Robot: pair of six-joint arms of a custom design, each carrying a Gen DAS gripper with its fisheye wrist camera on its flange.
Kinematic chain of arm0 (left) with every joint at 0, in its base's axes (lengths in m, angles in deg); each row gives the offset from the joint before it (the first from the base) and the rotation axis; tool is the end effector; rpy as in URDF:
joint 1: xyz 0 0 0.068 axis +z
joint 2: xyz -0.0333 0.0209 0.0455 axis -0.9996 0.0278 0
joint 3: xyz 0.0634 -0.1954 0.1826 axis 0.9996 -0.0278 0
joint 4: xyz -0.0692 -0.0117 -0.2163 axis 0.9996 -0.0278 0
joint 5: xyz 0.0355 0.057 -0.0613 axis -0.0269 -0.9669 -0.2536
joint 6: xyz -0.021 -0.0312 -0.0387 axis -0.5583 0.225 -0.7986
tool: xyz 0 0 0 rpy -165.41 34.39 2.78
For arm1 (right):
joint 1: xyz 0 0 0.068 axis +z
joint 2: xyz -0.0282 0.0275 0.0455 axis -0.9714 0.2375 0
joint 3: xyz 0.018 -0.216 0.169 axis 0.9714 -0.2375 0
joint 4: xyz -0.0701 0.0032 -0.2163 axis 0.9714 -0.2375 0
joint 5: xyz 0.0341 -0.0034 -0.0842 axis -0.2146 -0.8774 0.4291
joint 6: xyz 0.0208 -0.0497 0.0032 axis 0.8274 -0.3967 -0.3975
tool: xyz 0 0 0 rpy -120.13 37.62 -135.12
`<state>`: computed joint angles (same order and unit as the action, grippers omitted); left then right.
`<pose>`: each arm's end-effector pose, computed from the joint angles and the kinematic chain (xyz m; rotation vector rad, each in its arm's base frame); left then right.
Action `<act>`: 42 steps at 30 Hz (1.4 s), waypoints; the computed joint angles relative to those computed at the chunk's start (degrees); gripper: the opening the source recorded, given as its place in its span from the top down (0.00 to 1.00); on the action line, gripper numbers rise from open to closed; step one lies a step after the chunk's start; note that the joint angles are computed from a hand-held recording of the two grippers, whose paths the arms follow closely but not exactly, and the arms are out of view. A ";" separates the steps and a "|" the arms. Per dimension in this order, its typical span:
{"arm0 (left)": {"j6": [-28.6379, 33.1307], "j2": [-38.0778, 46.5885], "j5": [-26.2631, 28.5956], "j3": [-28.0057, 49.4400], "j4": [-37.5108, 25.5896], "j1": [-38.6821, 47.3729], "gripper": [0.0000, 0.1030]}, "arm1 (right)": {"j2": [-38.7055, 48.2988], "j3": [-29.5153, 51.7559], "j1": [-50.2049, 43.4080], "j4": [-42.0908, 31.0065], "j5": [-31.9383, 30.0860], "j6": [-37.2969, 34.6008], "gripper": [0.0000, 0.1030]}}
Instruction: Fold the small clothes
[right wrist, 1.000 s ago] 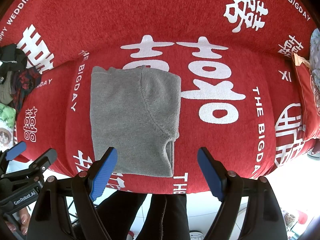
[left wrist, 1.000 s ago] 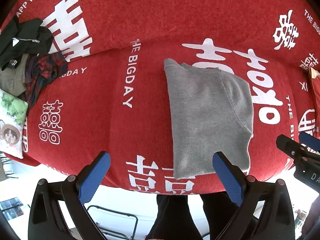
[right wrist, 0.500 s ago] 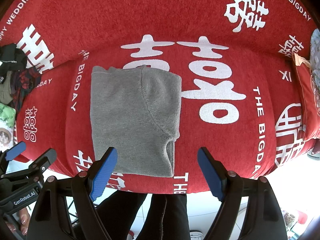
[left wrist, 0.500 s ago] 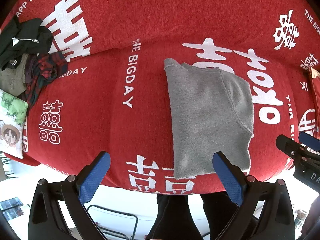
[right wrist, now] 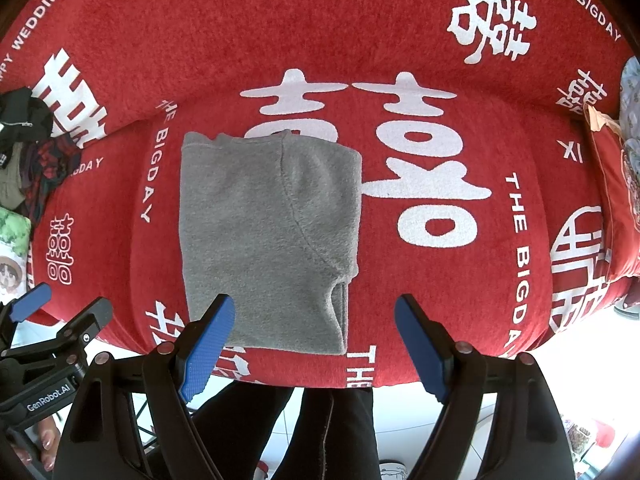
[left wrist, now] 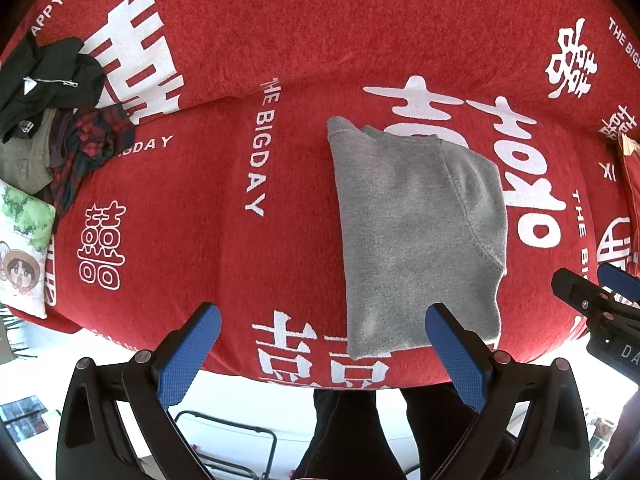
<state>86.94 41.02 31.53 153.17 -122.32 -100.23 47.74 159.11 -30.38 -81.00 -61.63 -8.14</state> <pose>0.2038 -0.0408 0.3380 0.3562 3.0373 0.0643 0.1559 0.1589 0.3363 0.4166 3.0292 0.0712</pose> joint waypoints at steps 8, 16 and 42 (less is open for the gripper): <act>-0.14 -0.05 -0.10 -0.11 0.02 -0.13 0.01 | -0.04 -0.03 0.08 -0.01 -0.01 0.14 0.18; 0.04 -0.02 0.01 -0.02 0.02 -0.02 0.01 | -0.13 -0.24 0.12 0.10 -0.10 0.13 0.18; 0.70 -0.50 -0.19 -0.44 0.68 -0.06 0.01 | -0.35 -0.90 0.45 0.47 -0.17 0.45 0.18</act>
<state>87.64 40.51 31.34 152.73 -121.64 -100.29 47.39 158.21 -29.94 -80.53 -61.80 -7.69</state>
